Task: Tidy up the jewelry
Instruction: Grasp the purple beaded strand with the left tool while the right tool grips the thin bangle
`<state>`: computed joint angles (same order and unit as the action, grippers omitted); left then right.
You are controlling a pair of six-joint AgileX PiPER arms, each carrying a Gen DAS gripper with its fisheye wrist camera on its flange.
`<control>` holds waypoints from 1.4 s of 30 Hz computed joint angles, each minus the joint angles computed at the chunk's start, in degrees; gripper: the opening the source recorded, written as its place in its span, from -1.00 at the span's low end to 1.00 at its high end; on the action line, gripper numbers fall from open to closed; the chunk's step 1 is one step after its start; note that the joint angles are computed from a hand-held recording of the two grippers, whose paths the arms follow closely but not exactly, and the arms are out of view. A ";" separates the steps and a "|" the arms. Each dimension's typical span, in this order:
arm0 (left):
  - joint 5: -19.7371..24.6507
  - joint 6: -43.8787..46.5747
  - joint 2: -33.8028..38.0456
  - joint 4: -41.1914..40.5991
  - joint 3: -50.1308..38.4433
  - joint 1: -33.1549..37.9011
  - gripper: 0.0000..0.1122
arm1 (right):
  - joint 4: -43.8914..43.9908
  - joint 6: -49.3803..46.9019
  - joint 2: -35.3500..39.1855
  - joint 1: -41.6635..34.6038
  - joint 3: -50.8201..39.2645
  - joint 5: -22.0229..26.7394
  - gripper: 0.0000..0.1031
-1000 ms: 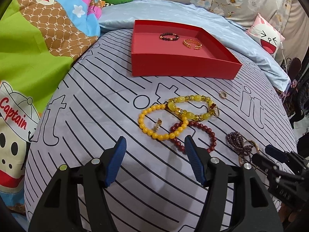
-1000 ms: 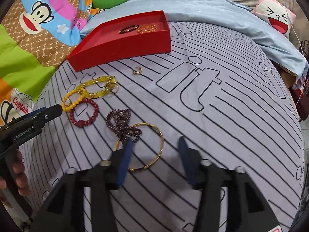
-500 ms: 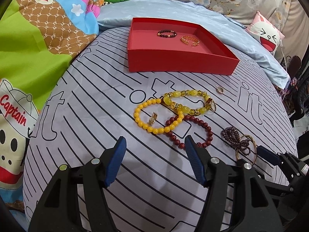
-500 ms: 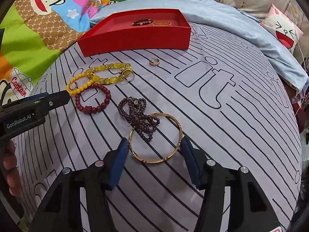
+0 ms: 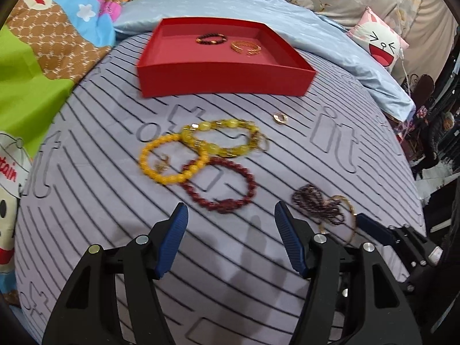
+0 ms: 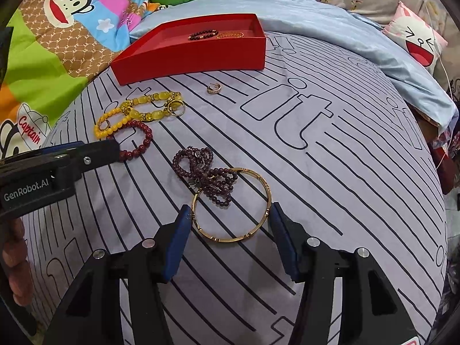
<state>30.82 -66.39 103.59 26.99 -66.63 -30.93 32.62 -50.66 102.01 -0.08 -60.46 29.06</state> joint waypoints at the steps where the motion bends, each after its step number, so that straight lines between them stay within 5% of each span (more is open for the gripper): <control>1: 0.25 0.97 0.78 -1.15 -1.16 -0.23 0.06 | 0.70 -0.92 0.12 -0.38 -0.13 0.29 0.04; 14: 5.45 9.63 10.90 -8.39 -14.46 -1.77 -0.08 | 5.07 -6.47 0.13 -2.09 0.45 0.75 0.05; 19: 10.38 7.79 12.39 -1.86 -16.74 -4.60 -0.20 | 5.18 -6.41 0.03 -1.80 0.71 0.36 0.05; 27: 11.26 5.58 9.54 0.88 -11.83 -3.98 -0.72 | 3.74 -4.78 0.14 -1.46 0.30 0.19 0.05; 37: 4.77 5.60 3.35 -3.28 -2.48 -0.68 -0.70 | 1.23 -1.63 0.24 -0.73 0.07 -0.69 0.05; 42: 1.27 4.98 0.96 -5.63 -0.18 -0.13 -0.21 | 1.53 -1.11 0.55 -1.05 -0.49 0.12 0.04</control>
<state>32.09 -61.41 104.56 21.37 -66.81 -31.06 34.14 -51.77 102.56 -1.14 -60.95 29.18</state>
